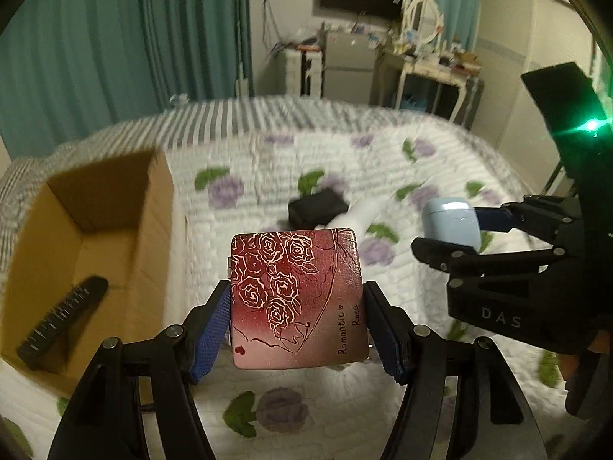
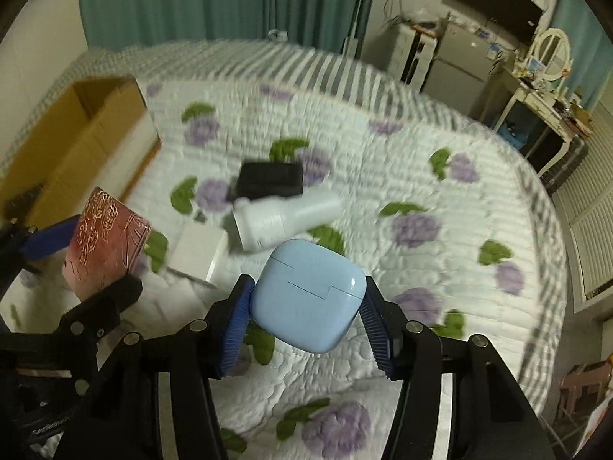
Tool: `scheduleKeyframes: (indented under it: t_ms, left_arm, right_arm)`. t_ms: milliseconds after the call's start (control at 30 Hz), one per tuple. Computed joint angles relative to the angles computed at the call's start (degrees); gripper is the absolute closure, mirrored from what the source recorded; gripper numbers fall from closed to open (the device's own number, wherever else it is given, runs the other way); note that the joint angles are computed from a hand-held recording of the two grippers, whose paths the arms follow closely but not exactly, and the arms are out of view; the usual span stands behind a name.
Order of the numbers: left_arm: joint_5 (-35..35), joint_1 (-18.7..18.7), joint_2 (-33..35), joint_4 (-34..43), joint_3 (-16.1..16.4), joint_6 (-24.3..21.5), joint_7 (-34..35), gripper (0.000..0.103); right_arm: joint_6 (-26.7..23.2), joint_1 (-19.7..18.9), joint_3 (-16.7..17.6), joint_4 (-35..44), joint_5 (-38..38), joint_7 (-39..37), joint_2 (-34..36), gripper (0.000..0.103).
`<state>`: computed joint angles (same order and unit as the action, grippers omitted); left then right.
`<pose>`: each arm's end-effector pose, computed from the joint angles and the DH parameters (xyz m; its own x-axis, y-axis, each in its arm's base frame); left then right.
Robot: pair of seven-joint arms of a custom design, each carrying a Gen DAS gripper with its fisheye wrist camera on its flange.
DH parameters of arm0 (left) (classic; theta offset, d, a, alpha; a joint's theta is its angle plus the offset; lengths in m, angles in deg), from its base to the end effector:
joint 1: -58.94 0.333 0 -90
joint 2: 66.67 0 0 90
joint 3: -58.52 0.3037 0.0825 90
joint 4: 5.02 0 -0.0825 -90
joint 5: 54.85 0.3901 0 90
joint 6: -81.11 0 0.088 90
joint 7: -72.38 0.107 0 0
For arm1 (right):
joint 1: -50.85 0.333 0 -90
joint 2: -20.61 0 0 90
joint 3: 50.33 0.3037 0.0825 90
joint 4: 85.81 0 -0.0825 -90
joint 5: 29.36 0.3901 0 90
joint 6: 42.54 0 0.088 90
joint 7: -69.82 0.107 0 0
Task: Organize rigid objects
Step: 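Grasp the light blue earbud case with the right tool while the left tool holds the card case, then move both tools over the cardboard box and release the card case and earbud case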
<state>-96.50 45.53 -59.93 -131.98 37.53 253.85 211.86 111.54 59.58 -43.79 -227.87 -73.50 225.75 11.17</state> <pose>0.5073 -0.2840 0.3763 -0.6881 -0.7255 0.0114 -0.5453 0.5067 -0.6677 0.4662 0.1506 0.3676 -0.2567 -0.9645 0.0623 -0.8168 0.1821 -0.5475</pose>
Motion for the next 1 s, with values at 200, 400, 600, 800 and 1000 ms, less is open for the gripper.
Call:
scheduleKeyframes:
  t_ms: [200,400,600,800,1000]
  left_arm:
    - [-12.45,1.08,-5.7,1.5,2.65,-6.31,10.52,0.035]
    - [-16.48,1.06,-7.73,3.92,8.54,-9.77,15.88,0.035]
    - [-13.92,4.21,-3.83,8.26,10.62,-8.62,17.0,0.035]
    - [-5.67,8.6,3.62,13.56,9.97,-8.98,10.63,0.035]
    - [2.71,11.04,10.43,18.0,8.08,-9.04,6.63,0.035]
  right_arm:
    - [-6.94,2.02,2.82,2.47,2.51,-0.74,-5.62,0.048]
    - [-9.57,3.72,5.27,9.53,0.8,0.26,-3.38,0.048]
    - [-9.86,7.7,4.84,19.03,-0.43,-0.62,4.15,0.048]
    - [-9.69,12.19,1.91,28.16,0.03,-3.32,13.12,0.048]
    - [-8.16,15.32,-1.73,35.09,3.44,-7.18,21.12,0.048]
